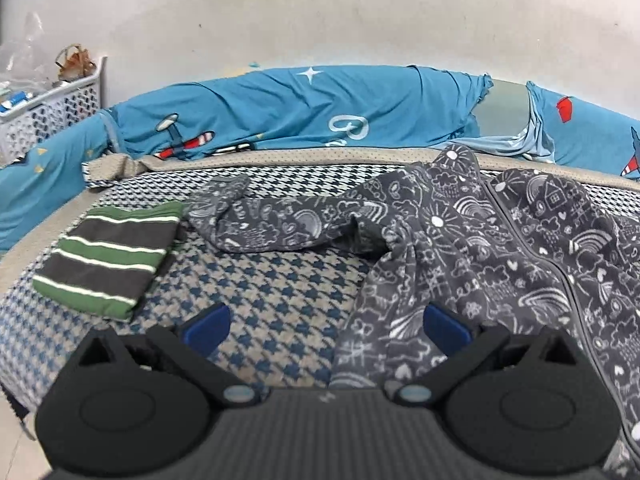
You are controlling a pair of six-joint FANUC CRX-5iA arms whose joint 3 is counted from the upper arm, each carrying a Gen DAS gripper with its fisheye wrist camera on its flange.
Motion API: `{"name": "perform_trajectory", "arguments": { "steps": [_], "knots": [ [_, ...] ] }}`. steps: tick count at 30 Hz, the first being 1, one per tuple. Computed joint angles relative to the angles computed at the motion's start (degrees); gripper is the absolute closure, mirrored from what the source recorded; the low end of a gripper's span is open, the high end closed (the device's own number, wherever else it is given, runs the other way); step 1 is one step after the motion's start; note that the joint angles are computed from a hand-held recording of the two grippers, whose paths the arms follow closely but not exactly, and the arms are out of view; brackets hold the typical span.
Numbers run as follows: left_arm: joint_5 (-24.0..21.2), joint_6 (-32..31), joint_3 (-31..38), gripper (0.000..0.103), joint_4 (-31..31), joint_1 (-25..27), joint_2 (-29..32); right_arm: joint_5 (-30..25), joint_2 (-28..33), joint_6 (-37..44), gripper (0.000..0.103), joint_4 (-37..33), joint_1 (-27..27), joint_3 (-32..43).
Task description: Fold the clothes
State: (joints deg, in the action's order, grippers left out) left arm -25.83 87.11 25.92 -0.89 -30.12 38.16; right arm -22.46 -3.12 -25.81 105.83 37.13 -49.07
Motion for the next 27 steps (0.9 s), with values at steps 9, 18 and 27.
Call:
{"name": "perform_trajectory", "arguments": {
  "steps": [9, 18, 27],
  "knots": [
    [-4.15, -11.68, 8.6, 0.013, 13.39, 1.04, 8.01, 1.51, 0.27, -3.09, 0.077, 2.68, -1.76, 0.21],
    [-13.56, -12.08, 23.17, 0.042, 14.84, 1.17, 17.37, 3.17, 0.91, -2.98, 0.076, 2.66, -2.74, 0.47],
    [-15.61, -12.98, 28.57, 0.042, 16.38, 0.68, 20.8, 4.13, 1.6, -1.38, 0.076, 0.94, -2.99, 0.76]
  ]
}}
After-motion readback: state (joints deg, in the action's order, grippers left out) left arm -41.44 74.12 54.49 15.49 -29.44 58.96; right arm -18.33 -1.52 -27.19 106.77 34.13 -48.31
